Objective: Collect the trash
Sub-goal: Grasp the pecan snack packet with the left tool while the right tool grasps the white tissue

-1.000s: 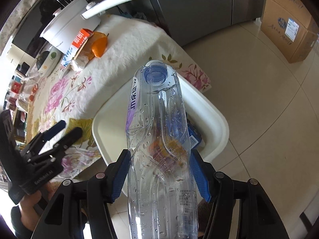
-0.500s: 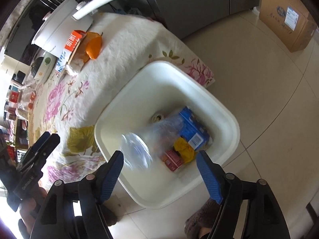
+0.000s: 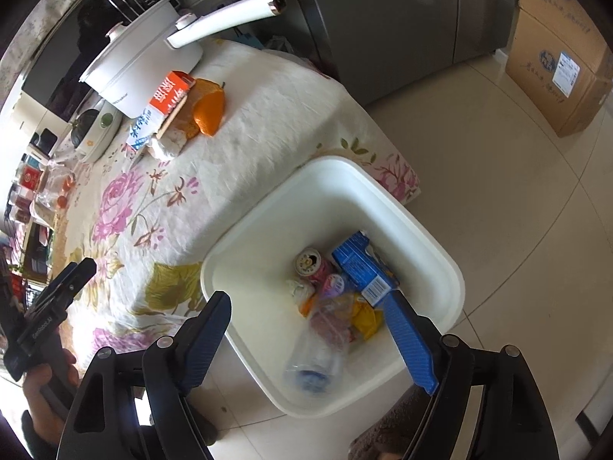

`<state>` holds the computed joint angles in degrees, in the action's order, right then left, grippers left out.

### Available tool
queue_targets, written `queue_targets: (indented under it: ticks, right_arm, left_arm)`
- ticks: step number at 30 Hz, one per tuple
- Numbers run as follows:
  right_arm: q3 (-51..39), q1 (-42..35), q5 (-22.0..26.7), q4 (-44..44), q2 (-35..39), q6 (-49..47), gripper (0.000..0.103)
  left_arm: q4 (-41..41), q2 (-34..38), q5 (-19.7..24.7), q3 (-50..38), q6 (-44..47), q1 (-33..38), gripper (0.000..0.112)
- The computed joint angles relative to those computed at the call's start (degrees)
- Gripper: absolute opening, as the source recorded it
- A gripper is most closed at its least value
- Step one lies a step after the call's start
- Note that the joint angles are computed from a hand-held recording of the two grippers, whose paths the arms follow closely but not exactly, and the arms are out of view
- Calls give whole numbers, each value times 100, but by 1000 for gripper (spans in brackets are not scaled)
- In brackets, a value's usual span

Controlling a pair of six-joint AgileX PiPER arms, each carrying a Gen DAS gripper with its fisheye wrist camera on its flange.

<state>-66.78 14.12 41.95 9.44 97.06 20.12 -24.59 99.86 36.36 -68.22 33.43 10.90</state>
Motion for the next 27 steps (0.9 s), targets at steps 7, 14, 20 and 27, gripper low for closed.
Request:
queue_targets:
  ticks: [7, 14, 20, 27]
  right_arm:
    - [-998, 227, 170, -440, 615, 300, 84]
    - [-2356, 350, 301, -794, 1478, 246, 84]
    - [-3447, 377, 475, -1152, 2258, 160, 84]
    - [-4014, 262, 373, -892, 2754, -199, 84]
  left_arm:
    - [304, 850, 11, -950, -207, 237, 102]
    - [518, 1448, -376, -1680, 281, 37, 102]
    - [265, 2217, -171, -2693, 822, -98, 102]
    - [80, 3246, 531, -4204, 1179, -335, 72]
